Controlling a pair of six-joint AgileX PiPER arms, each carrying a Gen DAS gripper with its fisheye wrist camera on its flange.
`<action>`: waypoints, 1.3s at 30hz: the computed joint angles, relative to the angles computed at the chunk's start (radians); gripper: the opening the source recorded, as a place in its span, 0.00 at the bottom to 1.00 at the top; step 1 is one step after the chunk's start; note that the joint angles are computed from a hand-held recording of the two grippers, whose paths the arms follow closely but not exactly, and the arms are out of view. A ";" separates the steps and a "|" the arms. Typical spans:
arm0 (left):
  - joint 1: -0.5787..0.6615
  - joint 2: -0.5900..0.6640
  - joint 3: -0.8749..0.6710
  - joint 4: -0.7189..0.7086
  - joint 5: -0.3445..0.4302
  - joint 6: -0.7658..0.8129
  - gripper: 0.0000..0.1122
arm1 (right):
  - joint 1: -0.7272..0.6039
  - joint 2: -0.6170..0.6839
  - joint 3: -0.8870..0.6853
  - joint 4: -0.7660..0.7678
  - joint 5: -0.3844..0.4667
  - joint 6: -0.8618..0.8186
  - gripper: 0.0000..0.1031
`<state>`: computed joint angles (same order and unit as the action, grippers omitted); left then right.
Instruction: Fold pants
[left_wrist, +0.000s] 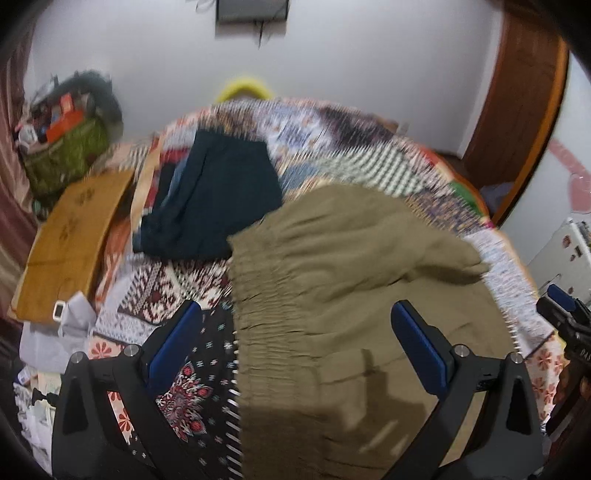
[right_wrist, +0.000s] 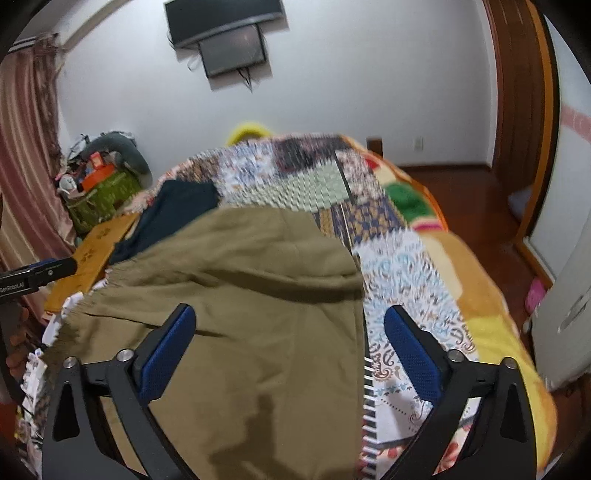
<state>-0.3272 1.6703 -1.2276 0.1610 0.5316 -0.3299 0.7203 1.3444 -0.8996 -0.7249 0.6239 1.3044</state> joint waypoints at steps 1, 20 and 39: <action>0.014 0.029 -0.019 -0.011 0.010 0.016 0.92 | -0.039 0.007 0.010 0.057 -0.035 -0.058 0.87; 0.136 0.343 -0.339 -0.224 0.231 0.359 0.77 | -0.351 0.306 -0.129 0.699 -0.104 -0.912 0.43; 0.149 0.326 -0.328 -0.267 0.253 0.447 0.76 | -0.363 0.248 -0.098 0.742 -0.116 -1.000 0.04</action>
<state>-0.1786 1.9963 -1.5552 -0.1058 0.7842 0.1170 0.3571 1.5926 -0.9976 0.0169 0.5076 0.3046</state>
